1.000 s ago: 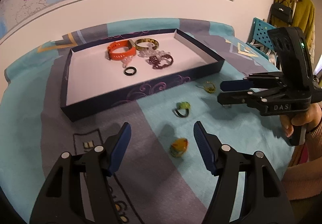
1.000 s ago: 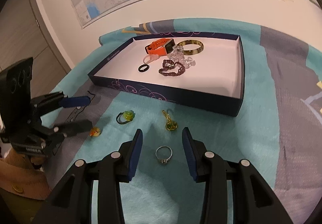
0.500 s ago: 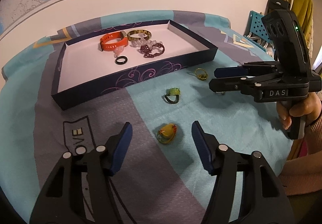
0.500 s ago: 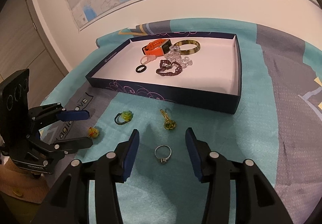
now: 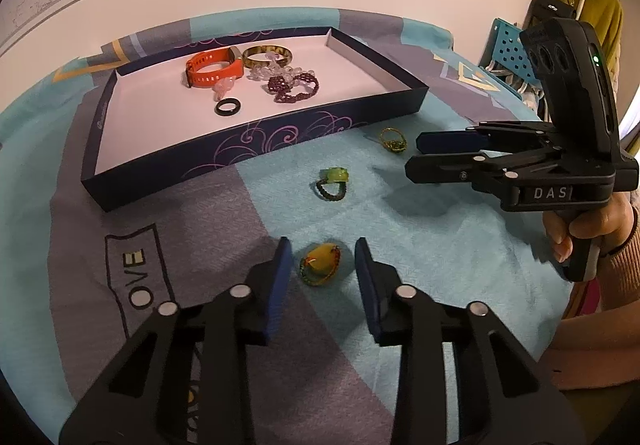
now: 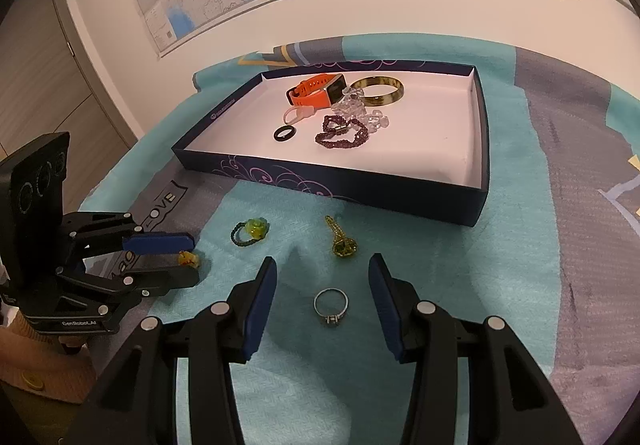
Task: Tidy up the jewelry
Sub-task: 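Lower the left tool onto the yellow glass ring and close it, then grasp the gold charm with the right tool while the left holds the yellow ring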
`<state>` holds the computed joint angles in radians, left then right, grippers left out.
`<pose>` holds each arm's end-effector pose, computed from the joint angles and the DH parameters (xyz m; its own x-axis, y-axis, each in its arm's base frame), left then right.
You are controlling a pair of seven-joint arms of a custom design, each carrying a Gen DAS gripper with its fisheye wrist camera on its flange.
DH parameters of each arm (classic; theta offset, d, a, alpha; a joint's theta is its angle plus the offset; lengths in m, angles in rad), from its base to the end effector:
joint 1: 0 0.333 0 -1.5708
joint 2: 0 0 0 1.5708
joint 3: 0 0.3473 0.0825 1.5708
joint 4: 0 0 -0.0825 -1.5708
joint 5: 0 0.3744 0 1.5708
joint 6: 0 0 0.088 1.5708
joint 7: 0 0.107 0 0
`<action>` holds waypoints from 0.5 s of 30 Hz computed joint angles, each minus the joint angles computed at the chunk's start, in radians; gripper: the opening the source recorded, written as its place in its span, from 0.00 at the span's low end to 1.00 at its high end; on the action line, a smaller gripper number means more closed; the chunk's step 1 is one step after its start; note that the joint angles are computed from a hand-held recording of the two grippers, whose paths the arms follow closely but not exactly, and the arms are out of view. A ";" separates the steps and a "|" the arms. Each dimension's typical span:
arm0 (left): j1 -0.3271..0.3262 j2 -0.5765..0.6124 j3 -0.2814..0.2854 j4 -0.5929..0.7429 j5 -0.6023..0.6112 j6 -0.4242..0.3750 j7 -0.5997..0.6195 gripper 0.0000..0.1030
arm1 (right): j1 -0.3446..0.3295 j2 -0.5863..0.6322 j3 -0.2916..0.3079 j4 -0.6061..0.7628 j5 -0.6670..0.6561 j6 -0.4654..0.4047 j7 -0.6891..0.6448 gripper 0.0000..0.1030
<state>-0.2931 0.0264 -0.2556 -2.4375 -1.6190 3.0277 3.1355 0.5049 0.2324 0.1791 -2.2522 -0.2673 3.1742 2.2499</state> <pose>0.4324 -0.1761 0.3451 -0.5419 -0.8305 0.1289 -0.6941 0.3558 -0.6258 0.4431 0.3864 0.3804 0.3325 -0.8945 -0.2989 -0.8170 -0.1148 -0.5651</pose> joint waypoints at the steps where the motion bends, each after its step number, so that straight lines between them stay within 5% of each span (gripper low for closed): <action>1: -0.001 0.000 -0.001 -0.001 0.001 0.001 0.000 0.25 | 0.002 0.000 -0.001 0.000 0.000 0.001 0.001 0.44; 15: -0.004 0.000 -0.001 0.000 -0.019 0.015 0.002 0.18 | 0.024 0.003 -0.023 0.008 -0.014 -0.010 0.006 0.44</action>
